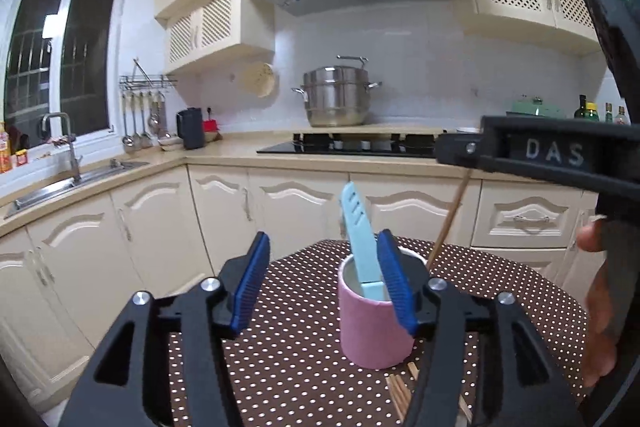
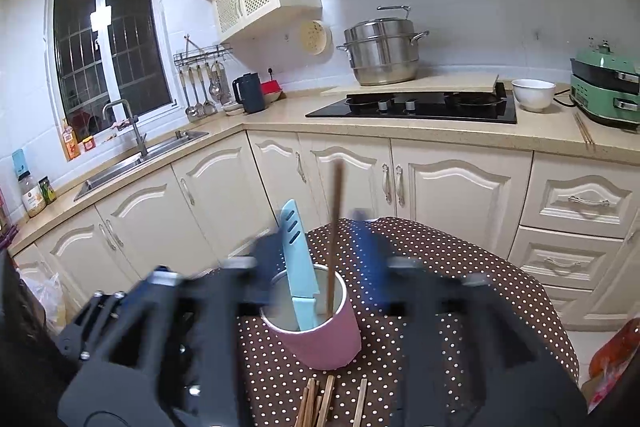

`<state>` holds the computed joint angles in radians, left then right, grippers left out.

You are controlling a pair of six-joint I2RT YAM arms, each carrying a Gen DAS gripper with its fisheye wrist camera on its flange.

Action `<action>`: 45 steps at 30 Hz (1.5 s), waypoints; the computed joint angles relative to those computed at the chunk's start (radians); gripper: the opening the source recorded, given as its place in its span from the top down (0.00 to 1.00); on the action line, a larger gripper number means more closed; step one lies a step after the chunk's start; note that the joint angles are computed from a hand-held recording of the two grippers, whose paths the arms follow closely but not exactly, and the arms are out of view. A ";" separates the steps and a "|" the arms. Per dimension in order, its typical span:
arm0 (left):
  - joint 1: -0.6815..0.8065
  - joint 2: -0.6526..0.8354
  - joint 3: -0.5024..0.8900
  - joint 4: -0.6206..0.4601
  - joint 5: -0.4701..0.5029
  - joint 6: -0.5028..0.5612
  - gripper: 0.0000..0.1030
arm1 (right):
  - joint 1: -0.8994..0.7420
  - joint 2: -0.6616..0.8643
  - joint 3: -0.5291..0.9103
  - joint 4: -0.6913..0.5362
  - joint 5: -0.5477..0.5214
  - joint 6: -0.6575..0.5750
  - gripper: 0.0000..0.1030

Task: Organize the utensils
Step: 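Drop the chopstick into the pink cup with the right tool, then lower the left tool onto the chopstick pile and grasp one chopstick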

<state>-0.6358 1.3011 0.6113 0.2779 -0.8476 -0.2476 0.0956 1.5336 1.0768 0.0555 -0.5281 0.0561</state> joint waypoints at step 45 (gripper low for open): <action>-0.003 0.194 0.134 -0.734 0.556 -0.501 0.37 | -0.289 -0.061 -0.203 -0.440 -0.092 -0.422 0.32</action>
